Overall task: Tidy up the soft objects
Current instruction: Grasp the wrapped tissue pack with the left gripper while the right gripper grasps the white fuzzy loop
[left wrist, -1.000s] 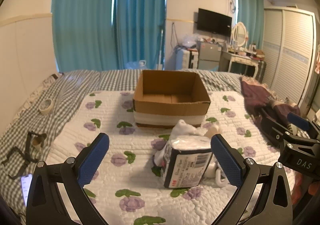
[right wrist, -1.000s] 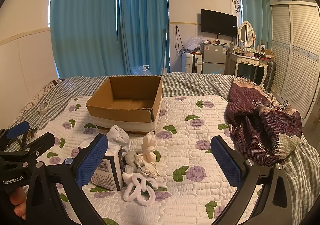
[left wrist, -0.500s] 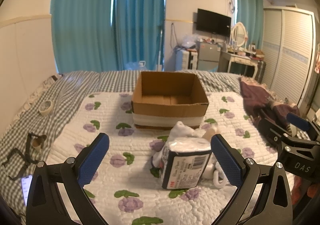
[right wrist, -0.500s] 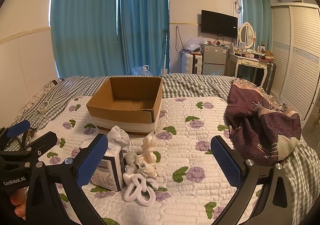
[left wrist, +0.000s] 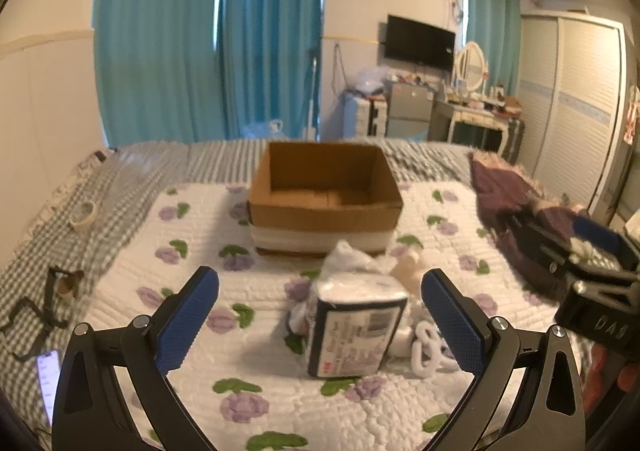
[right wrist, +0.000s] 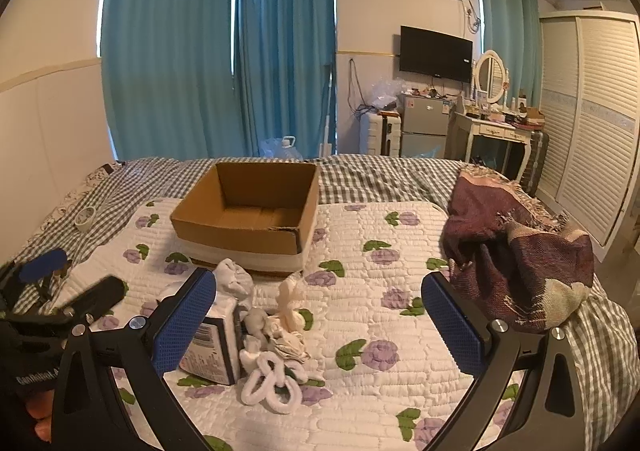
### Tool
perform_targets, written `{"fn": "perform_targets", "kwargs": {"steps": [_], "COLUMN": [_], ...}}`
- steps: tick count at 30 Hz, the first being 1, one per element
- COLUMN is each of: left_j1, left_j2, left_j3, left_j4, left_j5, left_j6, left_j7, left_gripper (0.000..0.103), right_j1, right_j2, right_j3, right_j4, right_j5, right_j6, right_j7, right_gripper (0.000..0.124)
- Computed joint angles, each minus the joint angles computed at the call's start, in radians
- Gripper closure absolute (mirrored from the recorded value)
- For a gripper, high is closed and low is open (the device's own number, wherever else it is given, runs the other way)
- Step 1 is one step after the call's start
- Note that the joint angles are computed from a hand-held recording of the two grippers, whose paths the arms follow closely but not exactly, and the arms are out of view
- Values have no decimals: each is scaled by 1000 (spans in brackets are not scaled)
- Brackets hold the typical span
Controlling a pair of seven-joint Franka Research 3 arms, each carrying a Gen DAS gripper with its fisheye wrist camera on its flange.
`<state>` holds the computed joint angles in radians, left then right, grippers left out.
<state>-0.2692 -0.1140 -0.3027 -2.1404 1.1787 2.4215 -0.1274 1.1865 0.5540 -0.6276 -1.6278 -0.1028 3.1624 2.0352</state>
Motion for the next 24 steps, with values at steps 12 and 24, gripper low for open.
{"fn": "perform_targets", "kwargs": {"steps": [12, 24], "left_j1": [-8, -13], "left_j2": [198, 289], "left_j3": [66, 125], "left_j4": [85, 139], "left_j5": [-276, -406], "left_j6": [147, 220], "left_j7": [207, 375], "left_gripper": [1, 19], "right_j1": [-254, -418], "right_j2": [50, 147], "right_j3": [270, 469], "right_j4": [112, 270], "right_j5": [-25, -80], "right_j6": [-148, -321], "right_j7": [-20, -33], "right_gripper": [21, 21]}}
